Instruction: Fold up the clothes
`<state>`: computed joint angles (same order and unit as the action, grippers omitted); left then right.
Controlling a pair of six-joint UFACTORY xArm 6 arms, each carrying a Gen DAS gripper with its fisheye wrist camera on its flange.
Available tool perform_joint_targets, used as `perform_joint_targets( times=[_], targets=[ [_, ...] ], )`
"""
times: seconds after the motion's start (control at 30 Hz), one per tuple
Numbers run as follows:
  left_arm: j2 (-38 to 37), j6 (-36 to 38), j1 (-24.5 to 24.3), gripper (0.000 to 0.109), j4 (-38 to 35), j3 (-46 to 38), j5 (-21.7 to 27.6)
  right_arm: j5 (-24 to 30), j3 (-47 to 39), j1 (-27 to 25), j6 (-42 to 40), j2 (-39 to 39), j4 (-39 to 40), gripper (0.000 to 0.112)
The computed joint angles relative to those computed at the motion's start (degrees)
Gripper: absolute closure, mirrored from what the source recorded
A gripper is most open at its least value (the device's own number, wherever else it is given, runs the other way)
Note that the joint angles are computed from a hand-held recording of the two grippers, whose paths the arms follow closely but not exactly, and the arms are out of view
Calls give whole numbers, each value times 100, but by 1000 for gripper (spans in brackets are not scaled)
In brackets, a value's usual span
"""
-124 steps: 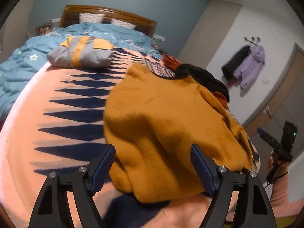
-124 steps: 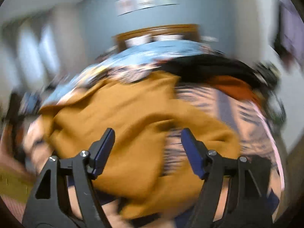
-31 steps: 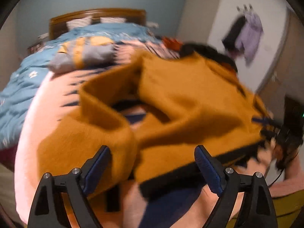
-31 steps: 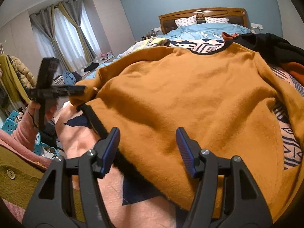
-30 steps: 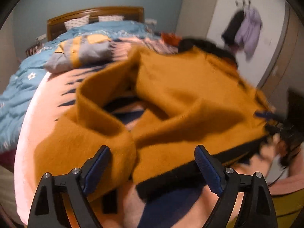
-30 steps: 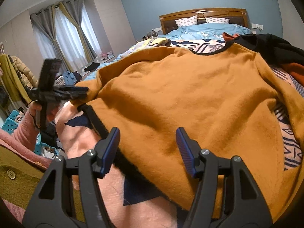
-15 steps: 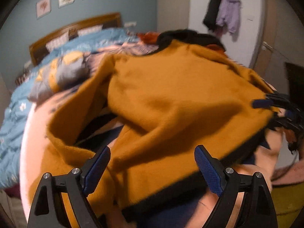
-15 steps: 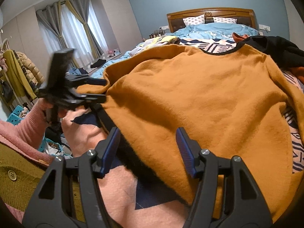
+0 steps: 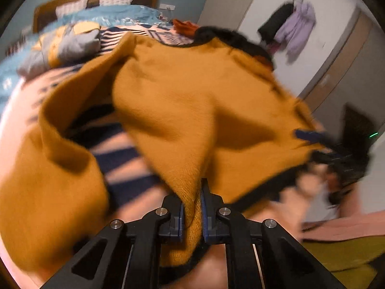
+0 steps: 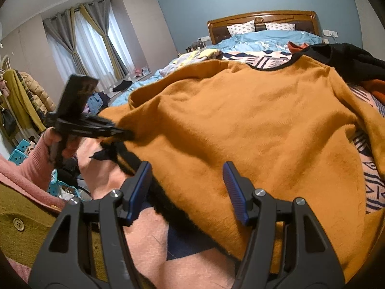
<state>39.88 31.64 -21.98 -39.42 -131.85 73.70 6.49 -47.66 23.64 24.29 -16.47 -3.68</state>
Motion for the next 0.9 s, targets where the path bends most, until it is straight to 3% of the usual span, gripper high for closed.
perform_joint_targets(
  times=[0.1,0.17,0.3,0.37,0.4,0.47,0.53,0.63,0.8,0.83,0.87,0.9],
  targets=[
    [-518,54,282,99,-1090,784,266,-128,92,-13,-55,-105,62,49],
    [-715,19,381,99,-1409,1163,277,-225,201,-43,-64,-215,123,49],
    [-786,-290,271,94,-749,1486,-185,-130,496,-307,938,-588,-813,49],
    [-692,-543,233,70,-523,1512,-345,-48,728,-467,1497,-872,-1257,49],
    [-692,-514,246,67,-640,1571,-386,27,836,-555,1847,-1026,-1550,49],
    [-715,-246,280,37,-994,1655,-334,273,1090,-741,2570,-1428,-2151,49],
    [-862,-90,161,24,-946,1838,-613,530,1381,-895,3209,-1899,-2559,49],
    [-834,74,29,23,-805,1732,-480,968,1740,-969,3563,-2476,-2620,44],
    [-759,100,-168,27,-560,1560,-590,1138,2018,-758,3024,-2692,-2040,40],
    [-711,29,-174,36,-551,1478,-562,1030,2038,-707,2894,-2638,-1913,40],
    [-620,-57,-163,52,-535,1322,-463,935,2055,-655,2775,-2586,-1779,40],
    [-537,-143,-150,59,-511,1183,-376,935,2075,-624,2740,-2596,-1762,40]
  ],
)
